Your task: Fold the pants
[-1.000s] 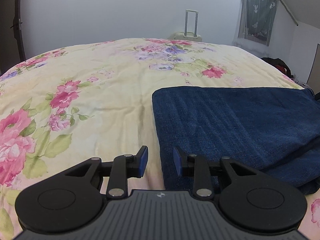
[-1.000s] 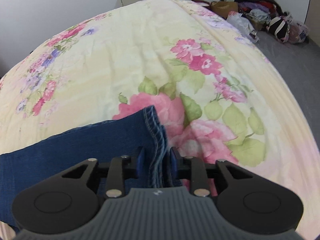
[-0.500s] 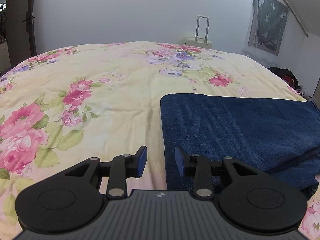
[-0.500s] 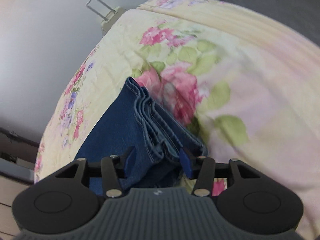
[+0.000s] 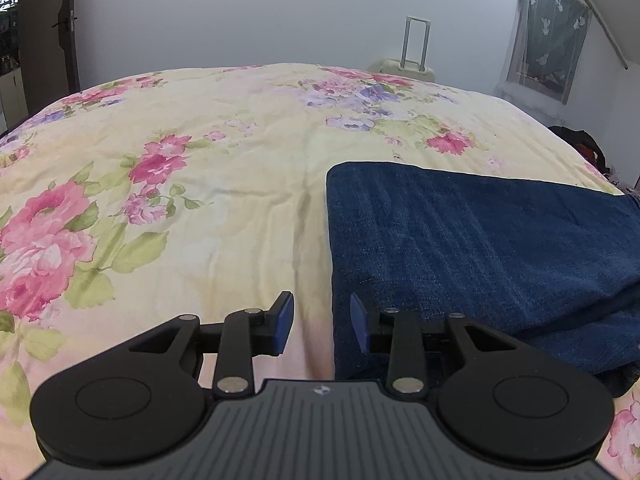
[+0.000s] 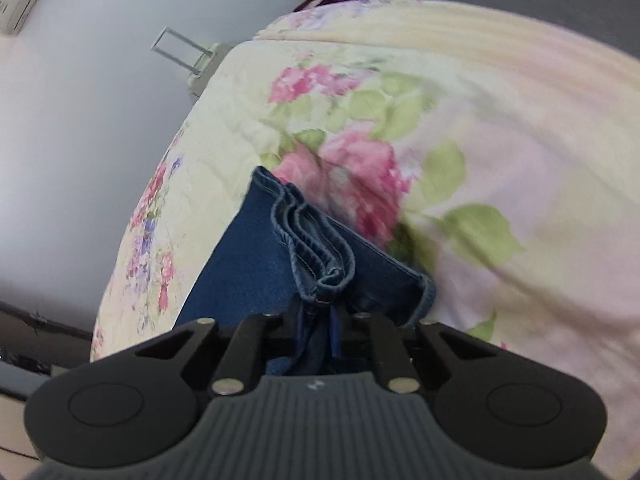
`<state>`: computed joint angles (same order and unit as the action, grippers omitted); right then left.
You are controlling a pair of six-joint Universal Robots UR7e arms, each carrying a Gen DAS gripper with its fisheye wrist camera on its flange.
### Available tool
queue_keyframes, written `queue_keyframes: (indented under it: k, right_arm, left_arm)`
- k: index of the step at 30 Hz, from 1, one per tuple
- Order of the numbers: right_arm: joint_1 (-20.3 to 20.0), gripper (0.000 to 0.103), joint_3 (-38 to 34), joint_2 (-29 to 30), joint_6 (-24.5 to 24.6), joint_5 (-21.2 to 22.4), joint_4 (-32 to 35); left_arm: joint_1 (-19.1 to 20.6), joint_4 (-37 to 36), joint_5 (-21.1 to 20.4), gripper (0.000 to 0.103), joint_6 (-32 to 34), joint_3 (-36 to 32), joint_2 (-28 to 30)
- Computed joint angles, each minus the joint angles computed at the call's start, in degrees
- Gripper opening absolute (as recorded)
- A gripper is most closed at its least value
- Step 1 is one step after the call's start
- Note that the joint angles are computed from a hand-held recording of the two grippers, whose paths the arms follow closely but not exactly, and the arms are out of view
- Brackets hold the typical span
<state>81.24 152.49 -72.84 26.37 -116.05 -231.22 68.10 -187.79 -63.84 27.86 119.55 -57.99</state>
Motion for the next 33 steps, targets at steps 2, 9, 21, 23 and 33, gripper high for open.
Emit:
queue_keyframes:
  k: [2,9,21,23,33]
  right_arm:
    - [4.5,0.006,-3.5,-2.5,-4.0,-2.3,4.4]
    - [10.9,0.003,-6.8,-1.8,-17.1,-4.3,-2.2]
    - [-8.3,0.003,1.6,3.2,-9.4,4.2,-3.6]
    - [-6.9,0.004,0.4,3.8,-10.3,0.3,-0.3]
    - [9.5,0.016,-5.7,8.8,-25.9,-20.7,-7.1]
  left_arm:
    - [0.0,0.0,0.2,0.040,0.1,-0.1,0.2]
    - [0.5,1.3,-0.3,0.040,-0.5,-0.7,0.3]
    - [0.2,3.8,-0.3,0.040,-1.4,-0.8,-0.6]
    - [0.1,4.2,-0.7,0.040,-1.8,-0.6,-1.5]
    - [-0.9,9.2,-4.8,0.040,-3.7,-8.9,0.1]
